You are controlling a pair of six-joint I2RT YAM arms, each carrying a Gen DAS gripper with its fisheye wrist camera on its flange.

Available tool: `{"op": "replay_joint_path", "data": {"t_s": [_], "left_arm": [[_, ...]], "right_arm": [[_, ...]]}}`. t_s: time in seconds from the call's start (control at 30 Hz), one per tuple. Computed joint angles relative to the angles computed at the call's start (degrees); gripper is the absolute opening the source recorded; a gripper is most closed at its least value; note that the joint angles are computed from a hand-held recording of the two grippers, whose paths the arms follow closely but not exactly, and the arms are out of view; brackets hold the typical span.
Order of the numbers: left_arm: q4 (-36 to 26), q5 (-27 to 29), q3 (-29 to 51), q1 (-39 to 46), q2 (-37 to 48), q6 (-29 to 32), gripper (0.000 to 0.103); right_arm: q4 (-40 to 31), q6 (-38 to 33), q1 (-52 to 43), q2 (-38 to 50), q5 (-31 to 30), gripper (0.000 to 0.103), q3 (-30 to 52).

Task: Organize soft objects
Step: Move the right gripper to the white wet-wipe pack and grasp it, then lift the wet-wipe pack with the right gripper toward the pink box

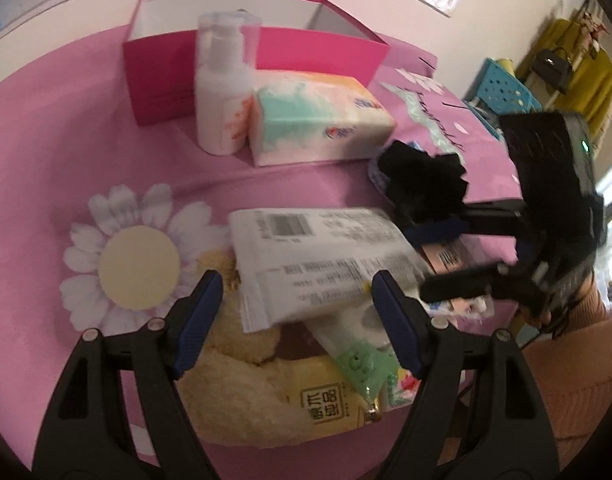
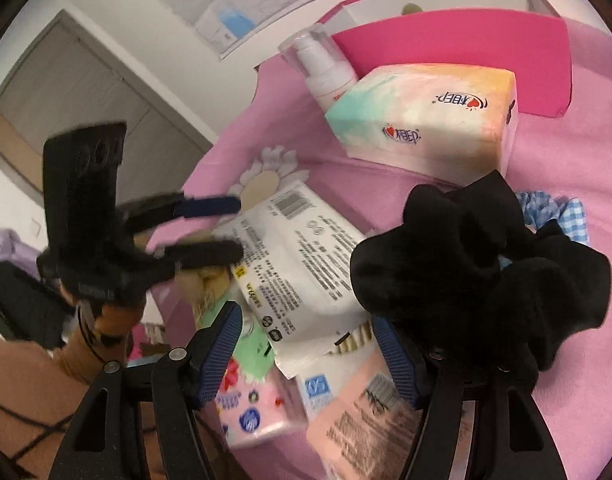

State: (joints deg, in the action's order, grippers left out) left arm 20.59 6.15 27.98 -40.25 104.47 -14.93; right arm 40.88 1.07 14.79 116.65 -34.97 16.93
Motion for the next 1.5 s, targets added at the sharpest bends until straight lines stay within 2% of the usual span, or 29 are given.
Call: {"op": "replay_joint_path", "data": {"t_s": [0.07, 0.13, 0.27, 0.4, 0.43, 0.57, 0.67, 0.93, 1.2, 1.33, 1.5], "left_arm": [[0.3, 0.0, -0.2, -0.3, 0.1, 0.5, 0.076], [0.5, 0.4, -0.3, -0.3, 0.2, 0.3, 0.068], [0.6, 1.0, -0.1, -0.2, 0.3, 0.4, 0.068], [0.6, 1.2, -0.4, -0.4, -0.2, 0.0, 0.068], [0.6, 1.0, -0.4, -0.5, -0.3, -0.1, 0.068], [-0.2, -0.8, -0.4, -1.7, -1.4, -0.6, 0.067], [-1.4, -3.5, -0.9, -2.7, -3.3, -1.5, 0.061], [-1.6, -5.7, -4.1, -2.6, -10.1, -2.0, 0.06], [-4.2, -8.2, -4.1, -4.5, -16.2, -1.6, 0.06], [-4.9, -8.0, -2.0, -5.0, -17.3, -0.7, 0.06], [-1.9, -6.3, 3.7, -4.6, -11.1, -1.0, 0.06]], "right_arm": [[1.4, 1.1, -0.8, 1.3, -2.0, 0.07, 0.6], [3.6, 2.1, -1.5, 2.9, -3.4, 0.07, 0.6], [7.9, 4.5, -2.5, 4.7, -4.6, 0.067, 0.3], [10.8, 8.7, -2.6, 6.4, -2.5, 0.042, 0.7], [11.5, 9.3, -3.0, 7.1, -2.7, 0.039, 0.8], [13.5, 9.5, -3.7, 8.0, -3.3, 0.033, 0.3], [16.0, 9.7, -3.4, 8.0, -3.5, 0.027, -0.8], [22.0, 11.6, -1.9, 6.9, -5.8, 0.027, -2.6], [24.2, 12.7, -2.9, 4.9, -7.6, 0.027, -3.8], [23.3, 12.0, -5.2, 1.4, -8.8, 0.027, -5.0], [17.8, 9.2, -10.2, -5.6, -9.3, 0.027, -5.9]]}}
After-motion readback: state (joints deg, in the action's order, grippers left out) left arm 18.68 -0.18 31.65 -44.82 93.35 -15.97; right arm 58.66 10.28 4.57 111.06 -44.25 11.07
